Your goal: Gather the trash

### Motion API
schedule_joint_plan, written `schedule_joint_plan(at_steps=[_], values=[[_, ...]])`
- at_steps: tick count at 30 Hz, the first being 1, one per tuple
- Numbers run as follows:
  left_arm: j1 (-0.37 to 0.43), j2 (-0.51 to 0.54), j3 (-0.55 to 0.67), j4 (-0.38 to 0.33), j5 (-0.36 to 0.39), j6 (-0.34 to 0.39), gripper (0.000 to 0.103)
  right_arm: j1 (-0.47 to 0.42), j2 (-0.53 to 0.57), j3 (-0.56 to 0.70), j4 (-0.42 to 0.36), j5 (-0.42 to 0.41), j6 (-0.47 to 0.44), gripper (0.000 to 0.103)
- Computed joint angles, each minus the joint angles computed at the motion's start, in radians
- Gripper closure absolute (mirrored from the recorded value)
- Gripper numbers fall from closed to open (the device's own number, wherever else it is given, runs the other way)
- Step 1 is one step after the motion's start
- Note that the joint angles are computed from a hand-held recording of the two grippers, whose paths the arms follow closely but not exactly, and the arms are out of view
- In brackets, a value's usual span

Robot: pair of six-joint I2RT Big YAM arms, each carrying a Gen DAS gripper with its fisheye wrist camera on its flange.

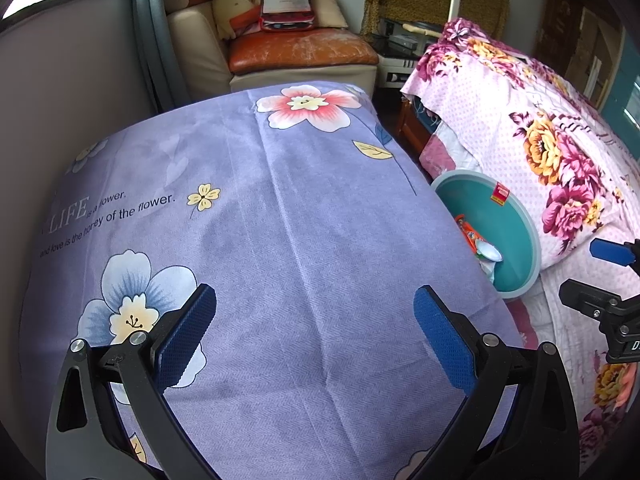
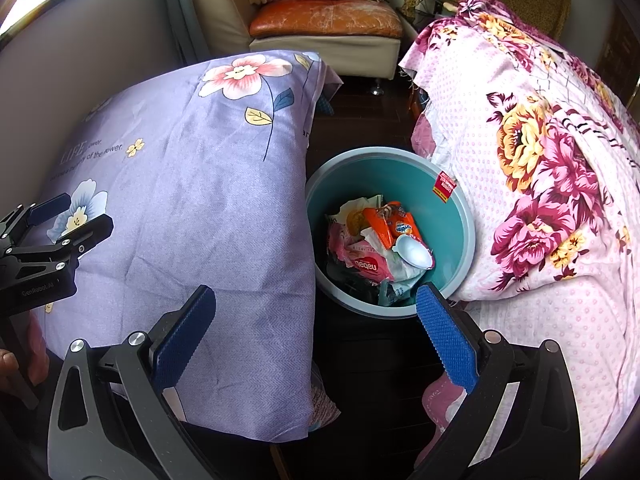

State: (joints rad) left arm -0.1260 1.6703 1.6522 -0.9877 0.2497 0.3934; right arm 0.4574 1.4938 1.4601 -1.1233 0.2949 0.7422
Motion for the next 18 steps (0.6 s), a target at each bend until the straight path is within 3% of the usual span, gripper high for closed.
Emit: schedule_joint_plan(at_steps=[18], values=[[0.010, 0.004, -0.012, -0.007, 0.000, 0.001, 0.004, -0.002, -0.001, 0.004, -0.005, -0.003, -0.004, 0.007]])
